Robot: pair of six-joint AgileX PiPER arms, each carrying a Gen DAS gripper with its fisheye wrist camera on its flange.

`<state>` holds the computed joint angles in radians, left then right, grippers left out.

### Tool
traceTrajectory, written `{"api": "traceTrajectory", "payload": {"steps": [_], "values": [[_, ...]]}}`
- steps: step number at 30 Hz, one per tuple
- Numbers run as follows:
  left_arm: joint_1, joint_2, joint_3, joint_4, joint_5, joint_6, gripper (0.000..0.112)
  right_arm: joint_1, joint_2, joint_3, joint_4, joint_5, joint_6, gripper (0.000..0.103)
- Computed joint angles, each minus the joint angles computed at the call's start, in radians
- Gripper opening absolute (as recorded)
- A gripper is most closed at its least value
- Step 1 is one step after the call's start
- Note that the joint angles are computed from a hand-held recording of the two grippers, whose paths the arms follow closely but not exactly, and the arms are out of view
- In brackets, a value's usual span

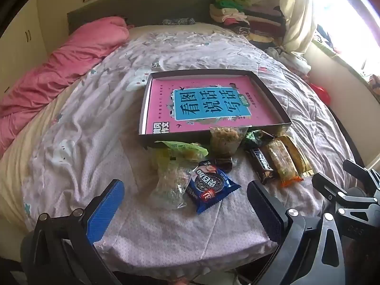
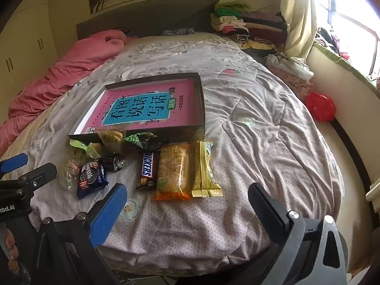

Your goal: Organize snacks

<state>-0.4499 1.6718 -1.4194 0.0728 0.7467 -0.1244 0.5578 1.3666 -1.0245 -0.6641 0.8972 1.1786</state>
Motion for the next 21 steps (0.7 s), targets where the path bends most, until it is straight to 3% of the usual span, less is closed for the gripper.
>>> {"api": "traceTrajectory", "payload": {"steps": [7, 21], "values": [[-0.001, -0.031, 0.035, 0.006, -0.026, -0.014, 0.103, 0.002, -0.001, 0.004, -0.007, -0.001, -0.015, 0.102], [0.017, -0.029, 0.021, -0.030, -0.002, 0.017, 0.103, 0.016, 0.007, -0.011, -0.005, 0.019, -0.010, 0.102]]}}
